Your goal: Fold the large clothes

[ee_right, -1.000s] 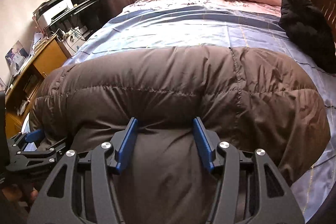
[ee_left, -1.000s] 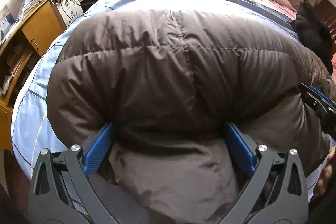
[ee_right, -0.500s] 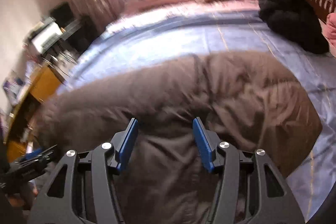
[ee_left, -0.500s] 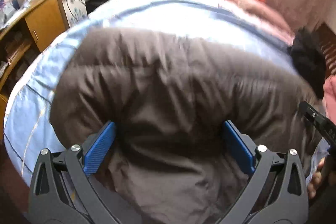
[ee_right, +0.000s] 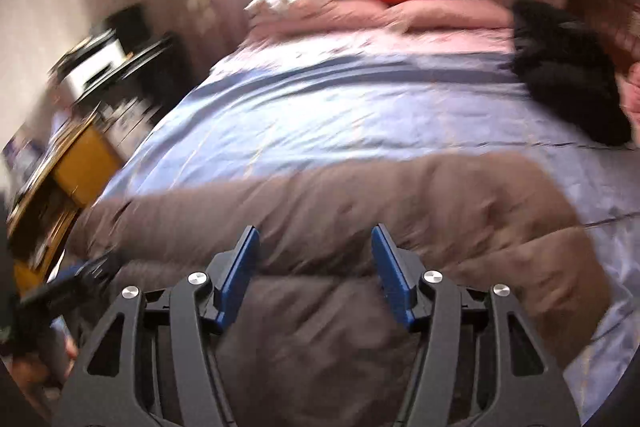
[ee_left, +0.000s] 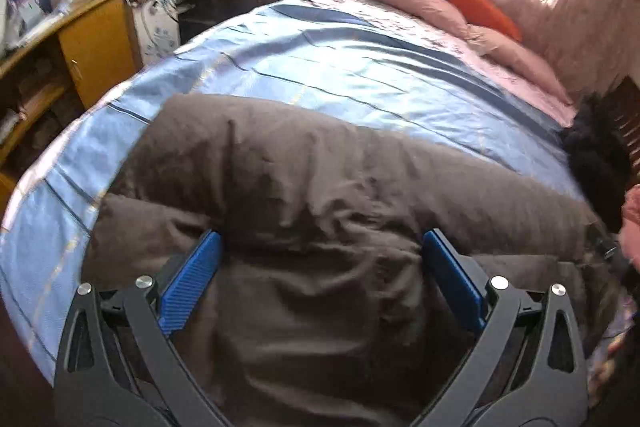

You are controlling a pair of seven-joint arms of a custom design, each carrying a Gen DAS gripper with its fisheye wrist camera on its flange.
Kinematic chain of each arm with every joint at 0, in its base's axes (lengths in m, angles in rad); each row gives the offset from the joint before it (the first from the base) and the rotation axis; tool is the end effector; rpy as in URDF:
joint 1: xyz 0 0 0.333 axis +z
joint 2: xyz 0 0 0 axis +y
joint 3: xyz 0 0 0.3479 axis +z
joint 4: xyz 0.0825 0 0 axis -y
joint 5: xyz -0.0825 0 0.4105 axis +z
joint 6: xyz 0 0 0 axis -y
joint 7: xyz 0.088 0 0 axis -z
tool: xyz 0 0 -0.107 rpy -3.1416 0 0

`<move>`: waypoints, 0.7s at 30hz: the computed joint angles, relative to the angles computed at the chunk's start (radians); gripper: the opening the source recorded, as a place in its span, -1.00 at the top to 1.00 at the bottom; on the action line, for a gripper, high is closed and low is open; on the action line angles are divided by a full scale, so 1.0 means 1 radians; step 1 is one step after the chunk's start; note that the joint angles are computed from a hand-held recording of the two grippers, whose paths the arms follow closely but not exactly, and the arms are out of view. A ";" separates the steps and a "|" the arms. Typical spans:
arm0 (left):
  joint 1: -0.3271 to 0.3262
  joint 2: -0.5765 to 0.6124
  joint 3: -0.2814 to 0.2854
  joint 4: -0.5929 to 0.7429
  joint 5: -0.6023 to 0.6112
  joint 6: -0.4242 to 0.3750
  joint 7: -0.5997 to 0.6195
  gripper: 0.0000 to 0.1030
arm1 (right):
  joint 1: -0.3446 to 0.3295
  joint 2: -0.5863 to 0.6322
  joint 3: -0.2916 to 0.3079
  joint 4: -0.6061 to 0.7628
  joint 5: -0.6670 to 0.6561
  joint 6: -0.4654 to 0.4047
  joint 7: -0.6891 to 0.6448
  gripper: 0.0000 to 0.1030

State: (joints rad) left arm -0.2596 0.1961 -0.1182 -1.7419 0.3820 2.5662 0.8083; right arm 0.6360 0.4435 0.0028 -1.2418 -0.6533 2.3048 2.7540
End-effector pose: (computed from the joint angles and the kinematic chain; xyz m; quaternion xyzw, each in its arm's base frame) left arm 0.6461 -0.2556 0.5529 -0.7114 0.6180 -0.2688 0.1992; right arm 0.6302 0.4518 0.6151 -0.5578 0.7213 -0.2534 0.3230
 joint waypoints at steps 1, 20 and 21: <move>0.007 0.017 -0.007 0.013 -0.027 -0.014 0.033 -0.96 | -0.012 0.014 0.007 0.021 0.042 -0.062 -0.017 -0.16; 0.023 -0.337 -0.143 -0.058 0.015 -0.120 0.094 -0.96 | 0.158 -0.178 0.081 0.074 -0.180 -0.444 0.029 -0.97; 0.025 -0.361 -0.152 -0.070 0.008 -0.117 0.099 -0.96 | 0.161 -0.189 0.087 0.064 -0.183 -0.466 0.041 -0.97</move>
State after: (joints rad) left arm -0.2344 -0.1645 -0.2705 -1.8117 0.3898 2.4490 0.9071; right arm 0.7974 0.2550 0.0902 -1.1780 -0.8362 1.8390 2.7948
